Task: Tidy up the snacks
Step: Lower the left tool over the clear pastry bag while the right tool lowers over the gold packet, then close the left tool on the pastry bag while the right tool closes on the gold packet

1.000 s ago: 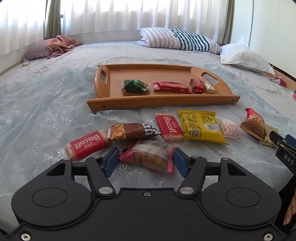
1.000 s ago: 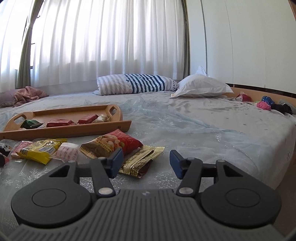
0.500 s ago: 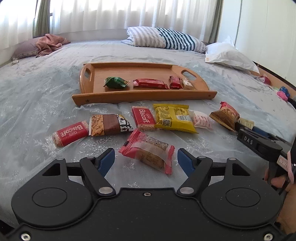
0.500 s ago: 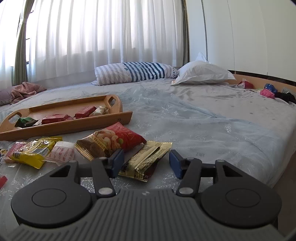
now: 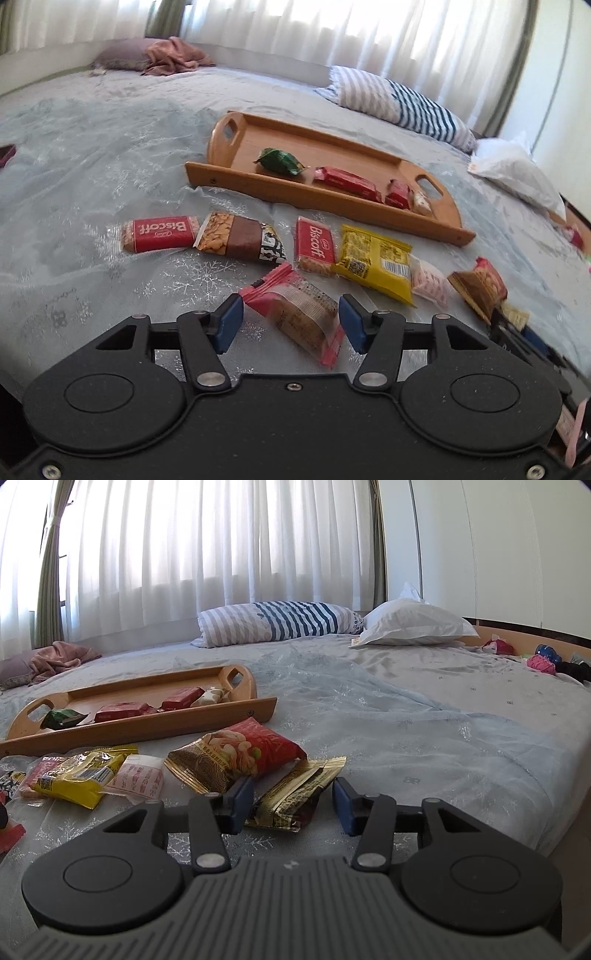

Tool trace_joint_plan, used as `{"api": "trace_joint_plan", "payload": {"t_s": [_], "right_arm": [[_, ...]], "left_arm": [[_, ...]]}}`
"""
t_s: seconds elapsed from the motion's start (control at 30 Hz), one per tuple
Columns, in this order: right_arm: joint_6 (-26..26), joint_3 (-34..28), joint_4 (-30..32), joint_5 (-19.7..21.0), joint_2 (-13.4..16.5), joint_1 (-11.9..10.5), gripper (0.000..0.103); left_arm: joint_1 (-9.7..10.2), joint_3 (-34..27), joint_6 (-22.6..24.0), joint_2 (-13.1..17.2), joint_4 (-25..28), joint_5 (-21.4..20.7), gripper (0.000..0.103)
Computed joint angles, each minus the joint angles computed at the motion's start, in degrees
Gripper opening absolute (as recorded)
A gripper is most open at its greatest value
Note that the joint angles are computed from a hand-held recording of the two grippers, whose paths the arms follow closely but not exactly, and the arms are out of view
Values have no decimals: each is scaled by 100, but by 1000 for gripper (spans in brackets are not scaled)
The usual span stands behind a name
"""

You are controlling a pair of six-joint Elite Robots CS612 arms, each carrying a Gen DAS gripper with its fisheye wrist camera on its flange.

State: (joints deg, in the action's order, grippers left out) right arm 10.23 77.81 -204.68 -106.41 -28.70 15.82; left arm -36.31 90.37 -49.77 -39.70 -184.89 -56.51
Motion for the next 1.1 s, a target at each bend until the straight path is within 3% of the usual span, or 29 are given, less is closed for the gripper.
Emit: {"api": "trace_joint_plan", "payload": {"t_s": [0.07, 0.17, 0.3, 0.37, 0.4, 0.5, 0.67, 0.93, 1.1], "right_arm": [[39, -7, 32, -27, -4, 4, 51], [98, 19, 45, -40, -26, 1, 51], [61, 75, 18, -24, -58, -22, 51], [20, 103, -6, -74, -68, -34, 52], [24, 114, -10, -91, -71, -42, 52], [47, 120, -25, -162, -63, -56, 52], [-66, 58, -54, -210, -16, -53, 54], [-89, 35, -67, -213, -3, -47, 54], [-23, 26, -74, -238, 2, -49, 54]], "left_arm": [[-6, -78, -139, 68, 22, 118, 52], [6, -206, 259, 177, -124, 129, 45], [180, -277, 1045, 274, -672, -581, 44], [219, -243, 1307, 250, -742, -690, 48], [216, -206, 1400, 219, -707, -651, 56], [160, -105, 1658, 117, -373, -399, 74], [106, 35, 1942, 16, -133, -257, 77], [101, 99, 1769, -92, 239, 317, 77], [-8, 54, 1498, -122, 906, 1435, 76]]}}
